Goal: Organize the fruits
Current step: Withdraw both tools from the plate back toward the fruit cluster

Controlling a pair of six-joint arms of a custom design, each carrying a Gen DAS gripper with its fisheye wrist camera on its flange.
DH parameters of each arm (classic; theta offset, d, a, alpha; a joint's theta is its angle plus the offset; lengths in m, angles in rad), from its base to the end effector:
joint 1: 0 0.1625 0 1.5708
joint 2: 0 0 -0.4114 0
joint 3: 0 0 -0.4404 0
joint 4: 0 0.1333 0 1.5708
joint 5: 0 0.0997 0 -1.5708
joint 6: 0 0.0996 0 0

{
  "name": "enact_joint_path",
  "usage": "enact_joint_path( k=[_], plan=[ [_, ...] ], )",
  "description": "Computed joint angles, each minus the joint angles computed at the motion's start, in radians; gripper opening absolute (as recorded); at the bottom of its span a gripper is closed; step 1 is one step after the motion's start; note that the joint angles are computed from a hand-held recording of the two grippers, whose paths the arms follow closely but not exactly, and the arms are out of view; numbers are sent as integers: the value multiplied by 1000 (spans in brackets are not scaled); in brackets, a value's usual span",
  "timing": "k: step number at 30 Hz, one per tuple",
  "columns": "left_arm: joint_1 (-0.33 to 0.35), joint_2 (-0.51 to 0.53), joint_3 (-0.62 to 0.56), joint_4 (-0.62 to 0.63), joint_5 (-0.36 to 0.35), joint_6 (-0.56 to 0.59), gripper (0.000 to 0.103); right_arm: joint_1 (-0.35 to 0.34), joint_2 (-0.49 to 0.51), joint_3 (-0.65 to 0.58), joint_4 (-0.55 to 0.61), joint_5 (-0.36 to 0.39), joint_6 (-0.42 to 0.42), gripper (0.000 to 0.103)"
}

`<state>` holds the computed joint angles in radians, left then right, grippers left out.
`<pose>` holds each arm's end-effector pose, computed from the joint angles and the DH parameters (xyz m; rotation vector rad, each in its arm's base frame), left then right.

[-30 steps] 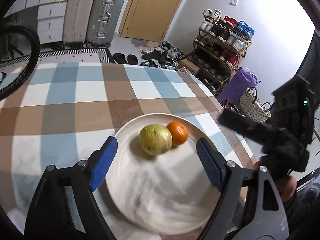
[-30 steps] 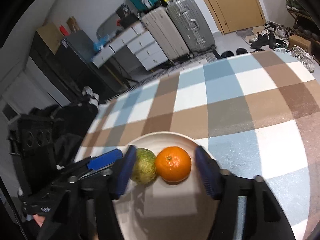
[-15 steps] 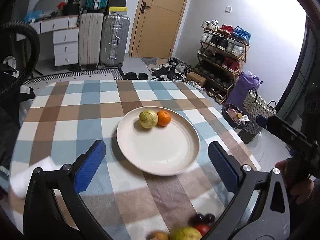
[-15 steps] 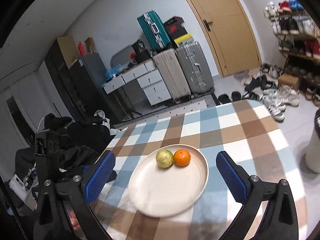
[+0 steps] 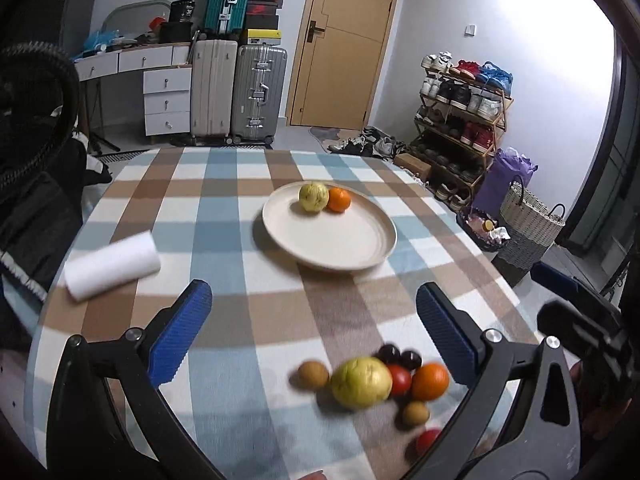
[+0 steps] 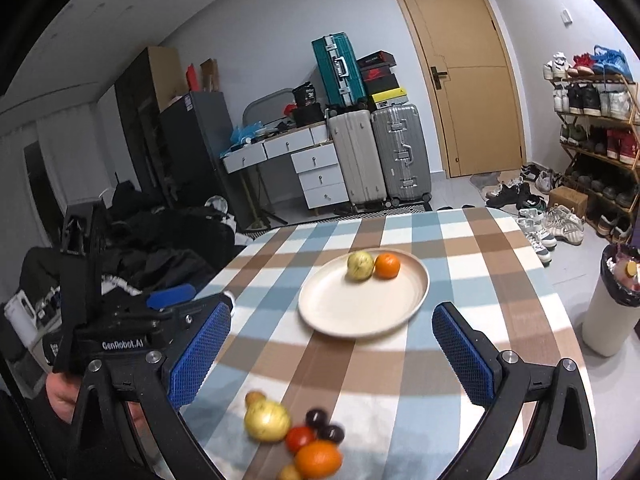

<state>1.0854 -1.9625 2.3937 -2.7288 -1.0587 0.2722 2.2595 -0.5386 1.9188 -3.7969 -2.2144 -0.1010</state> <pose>-0.0140 -0.4168 0.3600 0.7014 2.4431 -1.0268 0.4142 -0.3874 -0.0371 0.6073 -2.4196 1.3011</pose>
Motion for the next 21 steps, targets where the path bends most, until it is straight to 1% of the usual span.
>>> enact_joint_path(
  k=[3,4,6,7,8,12,13,15,16,18,21],
  plan=[
    [4,-69,41,44,1,-14,102,19,9,29,-1,4,21,103],
    [9,-72,45,44,1,-15,102,28,12,39,9,0,32,103],
    [11,-117,72,71,3,-25,102,39,22,51,16,-7,48,103],
    [27,-104,68,58,-8,-18,102,44,27,56,18,-11,55,103],
    [30,-124,80,69,-11,-19,102,50,33,61,21,-15,67,103],
    [53,-144,100,82,-19,-20,102,62,54,84,36,-10,117,103],
    [60,-131,94,81,-22,-21,102,63,60,90,47,-7,131,103],
    [66,-139,103,86,-22,-23,102,60,65,95,68,-2,148,103],
    [73,-122,93,77,-25,-17,102,58,69,98,77,0,157,103],
    [80,-123,96,78,-25,-13,102,55,83,103,93,9,175,103],
    [94,-118,93,81,-27,-12,102,47,102,107,100,24,186,103]
  ],
)
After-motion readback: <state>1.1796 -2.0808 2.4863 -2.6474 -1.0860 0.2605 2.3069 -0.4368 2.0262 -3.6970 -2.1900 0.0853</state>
